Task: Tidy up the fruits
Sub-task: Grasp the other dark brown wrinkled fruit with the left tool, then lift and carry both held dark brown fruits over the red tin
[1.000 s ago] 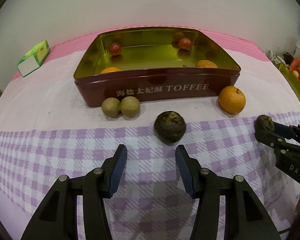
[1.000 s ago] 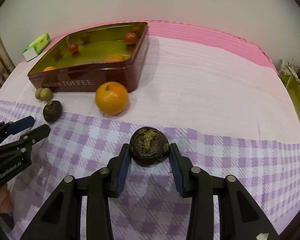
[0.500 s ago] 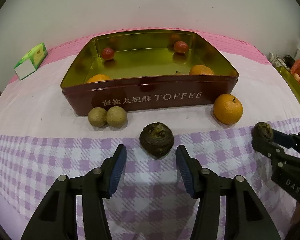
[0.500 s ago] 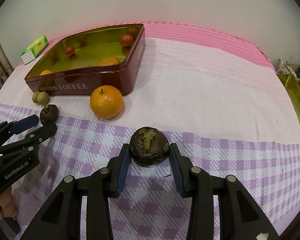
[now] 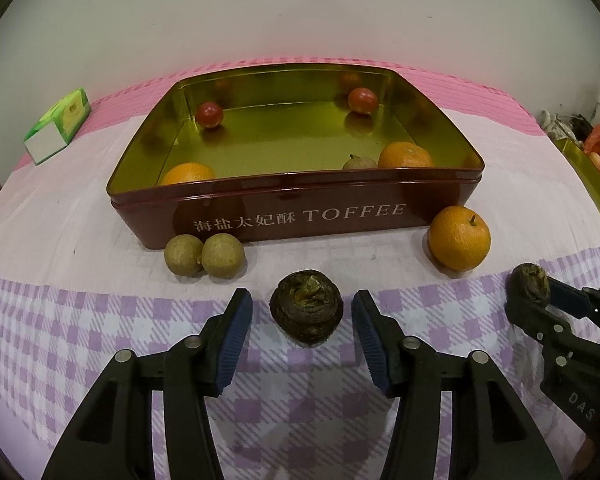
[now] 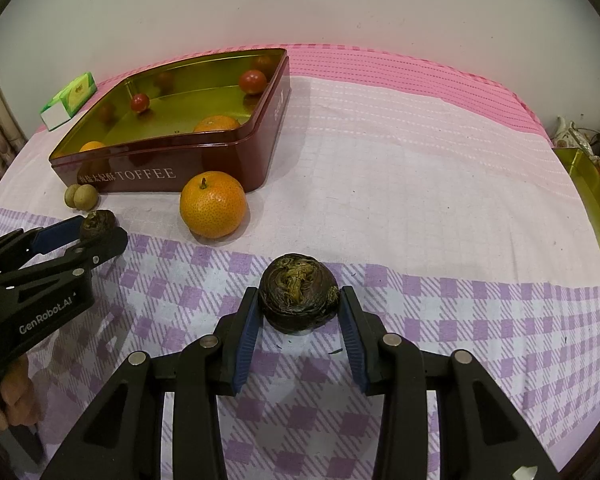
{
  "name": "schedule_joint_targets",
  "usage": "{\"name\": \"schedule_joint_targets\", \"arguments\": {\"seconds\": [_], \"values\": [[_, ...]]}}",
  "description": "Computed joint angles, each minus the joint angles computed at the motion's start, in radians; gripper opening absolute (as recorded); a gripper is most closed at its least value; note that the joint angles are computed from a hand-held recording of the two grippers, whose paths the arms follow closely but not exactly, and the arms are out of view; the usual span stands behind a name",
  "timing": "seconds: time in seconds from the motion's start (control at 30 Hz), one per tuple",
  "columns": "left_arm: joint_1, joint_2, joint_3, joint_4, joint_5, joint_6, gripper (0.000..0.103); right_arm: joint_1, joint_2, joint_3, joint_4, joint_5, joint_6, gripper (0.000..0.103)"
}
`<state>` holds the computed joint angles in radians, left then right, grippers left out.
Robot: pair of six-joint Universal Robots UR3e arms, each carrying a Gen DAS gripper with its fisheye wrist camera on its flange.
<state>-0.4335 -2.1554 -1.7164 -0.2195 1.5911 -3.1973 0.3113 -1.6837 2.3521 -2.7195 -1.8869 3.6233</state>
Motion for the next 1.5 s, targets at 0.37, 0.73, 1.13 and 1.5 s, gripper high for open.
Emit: {"name": "schedule_joint_targets", "arguments": {"seconds": [0.37,0.73,1.13,1.5], "values": [[0.030,0.034,-0.064,0.033,-0.037,0.039,0.035,0.001,0.001,-0.002,-0.001,-0.005,0.004,0.038],[0.108,0.099,-0.183,0.088,-0.135,0.116,0.035,0.002,0.010,0.001,-0.018,-0.012,0.007,0.038],[0.089,0.103,-0.185,0.084,-0.099,0.127,0.034,0.002,0.010,0.000,-0.018,-0.015,0.013,0.038],[0.092,0.120,-0.192,0.065,-0.094,0.120,0.034,0.007,0.022,-0.016,-0.004,-0.020,0.014,0.036]]}}
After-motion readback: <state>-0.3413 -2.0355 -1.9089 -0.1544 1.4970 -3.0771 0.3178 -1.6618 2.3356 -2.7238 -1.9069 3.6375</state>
